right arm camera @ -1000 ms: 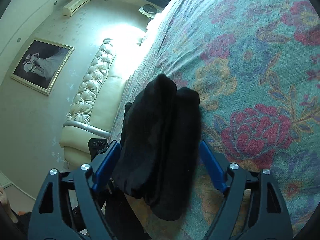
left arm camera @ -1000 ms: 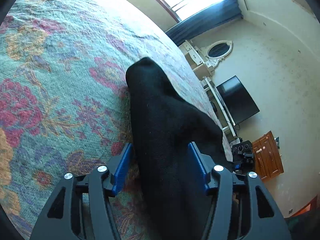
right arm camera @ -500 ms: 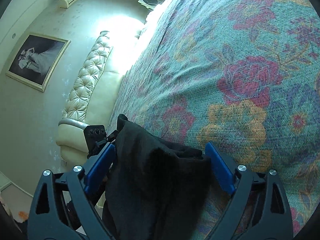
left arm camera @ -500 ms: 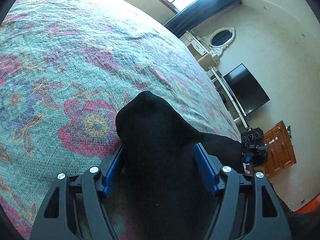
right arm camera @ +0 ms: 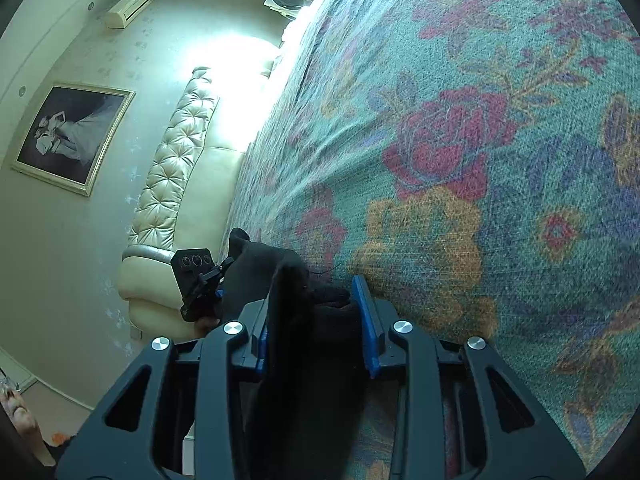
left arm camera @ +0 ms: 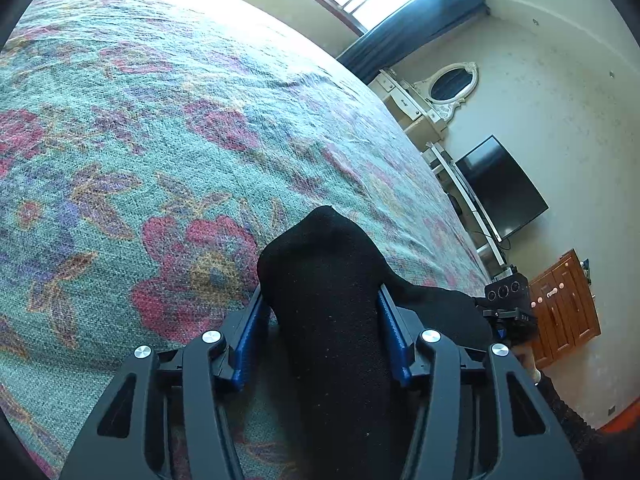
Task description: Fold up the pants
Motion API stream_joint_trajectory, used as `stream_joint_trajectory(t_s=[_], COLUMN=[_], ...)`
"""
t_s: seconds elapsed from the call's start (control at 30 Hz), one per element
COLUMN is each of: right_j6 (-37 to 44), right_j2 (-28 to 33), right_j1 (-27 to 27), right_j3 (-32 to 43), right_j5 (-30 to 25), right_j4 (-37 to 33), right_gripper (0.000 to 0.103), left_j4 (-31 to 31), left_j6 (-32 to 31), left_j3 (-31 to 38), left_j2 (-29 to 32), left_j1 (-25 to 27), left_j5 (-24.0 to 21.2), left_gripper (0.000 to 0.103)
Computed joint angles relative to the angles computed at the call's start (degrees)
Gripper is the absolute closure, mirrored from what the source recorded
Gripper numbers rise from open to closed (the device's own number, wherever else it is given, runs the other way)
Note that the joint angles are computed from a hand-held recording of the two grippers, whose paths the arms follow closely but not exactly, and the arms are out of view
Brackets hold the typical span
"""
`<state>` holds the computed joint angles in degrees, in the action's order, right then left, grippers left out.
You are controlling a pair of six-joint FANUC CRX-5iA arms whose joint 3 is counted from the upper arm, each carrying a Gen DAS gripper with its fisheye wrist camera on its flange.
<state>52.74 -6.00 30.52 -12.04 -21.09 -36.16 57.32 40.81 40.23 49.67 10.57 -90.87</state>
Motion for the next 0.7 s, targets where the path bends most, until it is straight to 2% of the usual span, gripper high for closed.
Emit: stream_joint_trajectory(t_s=[0.47,0.7], right_j6=[-2.0,-7.0], right_j2=[-0.3,-0.7], right_j1=[0.5,2.0], right_j3=[-0.8,-2.1], right_j5=[1.3,3.4], right_j4=[1.8,6.2], right_gripper=[0.071,0.071], left_j4=[0.6,0.7], left_j6=[-0.4,-0.8], left_j3=[-1.2,-2.0], left_j2=[-0.6,-0.9], left_j1=[-0.4,-0.5], left_j5=[1.4,2.1], left_gripper=[0.054,0.057])
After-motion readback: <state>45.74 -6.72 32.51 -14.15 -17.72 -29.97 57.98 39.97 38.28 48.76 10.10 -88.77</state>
